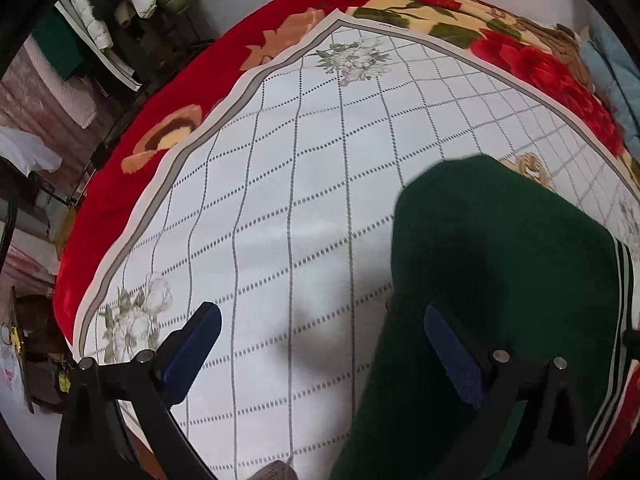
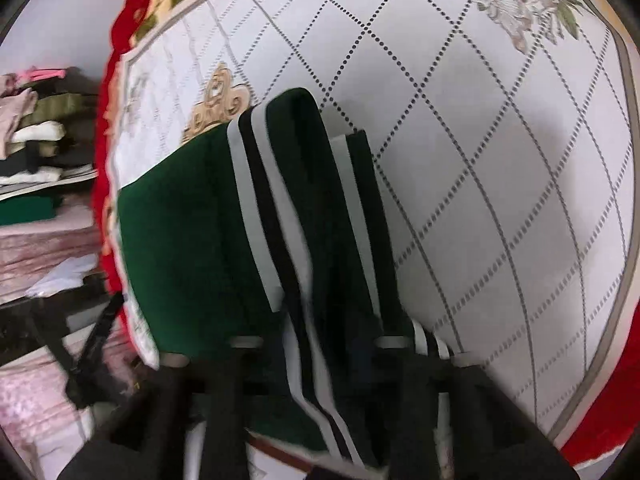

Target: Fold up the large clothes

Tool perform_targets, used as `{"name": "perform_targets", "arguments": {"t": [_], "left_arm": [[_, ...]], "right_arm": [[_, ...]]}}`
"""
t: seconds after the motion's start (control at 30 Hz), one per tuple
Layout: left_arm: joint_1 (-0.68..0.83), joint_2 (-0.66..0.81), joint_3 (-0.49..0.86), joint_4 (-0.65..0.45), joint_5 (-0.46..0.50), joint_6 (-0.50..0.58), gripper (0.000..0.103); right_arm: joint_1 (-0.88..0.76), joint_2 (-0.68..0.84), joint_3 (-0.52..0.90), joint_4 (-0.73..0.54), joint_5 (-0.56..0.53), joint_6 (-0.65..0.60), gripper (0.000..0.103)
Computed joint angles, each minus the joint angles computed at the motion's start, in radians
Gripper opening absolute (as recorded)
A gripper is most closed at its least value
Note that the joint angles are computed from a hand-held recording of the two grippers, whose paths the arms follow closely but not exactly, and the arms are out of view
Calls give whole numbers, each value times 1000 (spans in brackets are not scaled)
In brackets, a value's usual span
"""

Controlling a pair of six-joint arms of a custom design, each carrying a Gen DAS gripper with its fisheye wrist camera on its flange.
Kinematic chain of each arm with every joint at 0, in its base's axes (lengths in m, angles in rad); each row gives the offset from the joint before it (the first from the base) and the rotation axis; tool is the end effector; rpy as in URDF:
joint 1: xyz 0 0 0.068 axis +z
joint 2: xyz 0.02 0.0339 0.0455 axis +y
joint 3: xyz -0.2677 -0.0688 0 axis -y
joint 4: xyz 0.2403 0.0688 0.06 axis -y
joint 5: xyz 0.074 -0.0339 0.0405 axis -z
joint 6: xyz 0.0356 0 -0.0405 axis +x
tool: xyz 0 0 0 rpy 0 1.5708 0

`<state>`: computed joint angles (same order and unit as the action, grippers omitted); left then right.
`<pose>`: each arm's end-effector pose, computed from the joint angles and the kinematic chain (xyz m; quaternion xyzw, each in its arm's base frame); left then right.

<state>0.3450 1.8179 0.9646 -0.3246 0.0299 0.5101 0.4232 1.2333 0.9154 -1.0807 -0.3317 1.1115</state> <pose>0.3115 0.1108 0.1302 0.0838 0.9771 0.0676 0.1837 0.1747 0.0914 0.2419 -0.3182 -0.9298 -0.1773 0.0531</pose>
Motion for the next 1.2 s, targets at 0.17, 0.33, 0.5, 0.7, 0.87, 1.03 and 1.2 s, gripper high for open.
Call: {"name": "perform_targets", "arguments": {"t": [0.17, 0.33, 0.5, 0.7, 0.87, 1.03, 1.2], "left_arm": [[22, -58, -75, -32, 3, 9, 103], [18, -80, -161, 0, -37, 31, 103], [17, -78, -219, 67, -73, 78, 103], [-3, -86, -233, 62, -85, 88, 103], [22, -96, -142, 22, -57, 43, 103], [21, 65, 63, 24, -66, -70, 103], [15, 240, 261, -6, -98, -133, 103]], "right_arm": [[114, -195, -116, -44, -77, 189, 84], [353, -279, -309, 202, -141, 524, 44], [462, -229, -46, -21, 98, 568, 11], [313, -257, -172, -91, -30, 442, 12], [192, 15, 158, -310, 76, 72, 39], [116, 292, 558, -278, 164, -252, 84], [107, 892, 1156, -296, 30, -611, 84]]}}
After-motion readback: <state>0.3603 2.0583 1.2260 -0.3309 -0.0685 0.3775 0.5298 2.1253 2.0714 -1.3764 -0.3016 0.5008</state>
